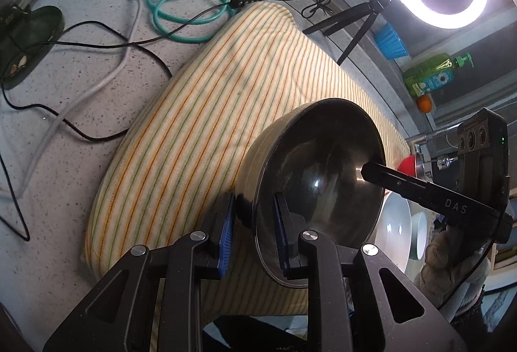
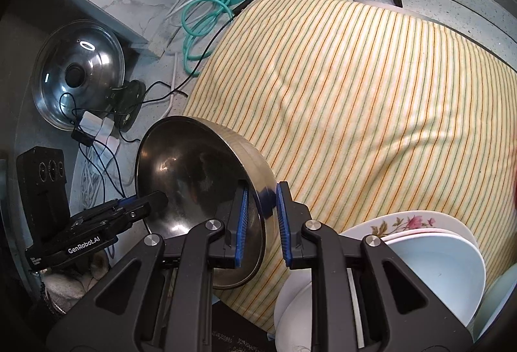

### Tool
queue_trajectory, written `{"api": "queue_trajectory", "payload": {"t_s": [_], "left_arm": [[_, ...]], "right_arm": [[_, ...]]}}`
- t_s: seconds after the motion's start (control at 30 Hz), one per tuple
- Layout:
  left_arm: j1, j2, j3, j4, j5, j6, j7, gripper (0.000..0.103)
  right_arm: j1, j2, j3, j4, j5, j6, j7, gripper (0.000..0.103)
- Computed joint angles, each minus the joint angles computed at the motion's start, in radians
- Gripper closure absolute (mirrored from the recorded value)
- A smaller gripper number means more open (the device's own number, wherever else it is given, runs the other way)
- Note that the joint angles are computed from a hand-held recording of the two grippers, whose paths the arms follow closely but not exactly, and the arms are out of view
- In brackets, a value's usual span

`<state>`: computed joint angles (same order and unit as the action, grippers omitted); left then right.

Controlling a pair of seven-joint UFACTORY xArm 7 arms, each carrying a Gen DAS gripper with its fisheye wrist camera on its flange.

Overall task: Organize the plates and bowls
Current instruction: 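Lift and carry the large steel bowl with both grippers, then lower the large steel bowl onto the towel and open both grippers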

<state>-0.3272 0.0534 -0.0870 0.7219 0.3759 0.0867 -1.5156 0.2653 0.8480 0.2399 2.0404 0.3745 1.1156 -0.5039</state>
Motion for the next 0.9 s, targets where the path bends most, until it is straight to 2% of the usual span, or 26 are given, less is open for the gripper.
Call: {"api": "queue_trajectory", "payload": {"t_s": [0.2, 0.37, 0.4, 0.47, 0.5, 0.53, 0.63, 0.77, 0.9], "left_arm": [[-0.005, 0.008, 0.016, 0.009, 0.060, -0.009, -0.055, 0.082], [-0.004, 0.020, 0.019, 0.016, 0.036, -0.013, -0.018, 0.081], [-0.006, 0.021, 0.022, 0.016, 0.035, -0.013, -0.017, 0.078], [-0.012, 0.019, 0.031, 0.017, 0.043, -0.014, -0.026, 0.074], [-0.015, 0.018, 0.035, 0.020, 0.053, -0.007, -0.033, 0.071], [-0.017, 0.015, 0.039, 0.024, 0.071, 0.002, -0.043, 0.069], [-0.017, 0.006, 0.043, 0.036, 0.135, 0.031, -0.093, 0.058], [-0.001, -0.009, 0.030, 0.057, 0.222, 0.078, -0.149, 0.057], [0.019, -0.013, 0.010, 0.081, 0.279, 0.108, -0.178, 0.057]], "right_arm": [[0.007, 0.026, -0.007, 0.031, -0.014, 0.007, 0.015, 0.085], [0.009, 0.035, -0.007, 0.040, -0.021, 0.008, 0.012, 0.082], [0.009, 0.031, -0.007, 0.034, -0.022, 0.003, 0.009, 0.081], [0.003, 0.014, -0.001, 0.008, -0.015, -0.018, -0.008, 0.066], [0.001, -0.002, 0.000, -0.017, -0.012, -0.042, -0.018, 0.050], [-0.003, -0.023, 0.001, -0.050, -0.007, -0.077, -0.030, 0.039], [-0.014, -0.050, 0.008, -0.087, 0.007, -0.115, -0.049, 0.035], [-0.032, -0.077, 0.009, -0.122, 0.028, -0.150, -0.052, 0.027], [-0.062, -0.104, 0.014, -0.159, 0.062, -0.178, -0.054, 0.026]]}}
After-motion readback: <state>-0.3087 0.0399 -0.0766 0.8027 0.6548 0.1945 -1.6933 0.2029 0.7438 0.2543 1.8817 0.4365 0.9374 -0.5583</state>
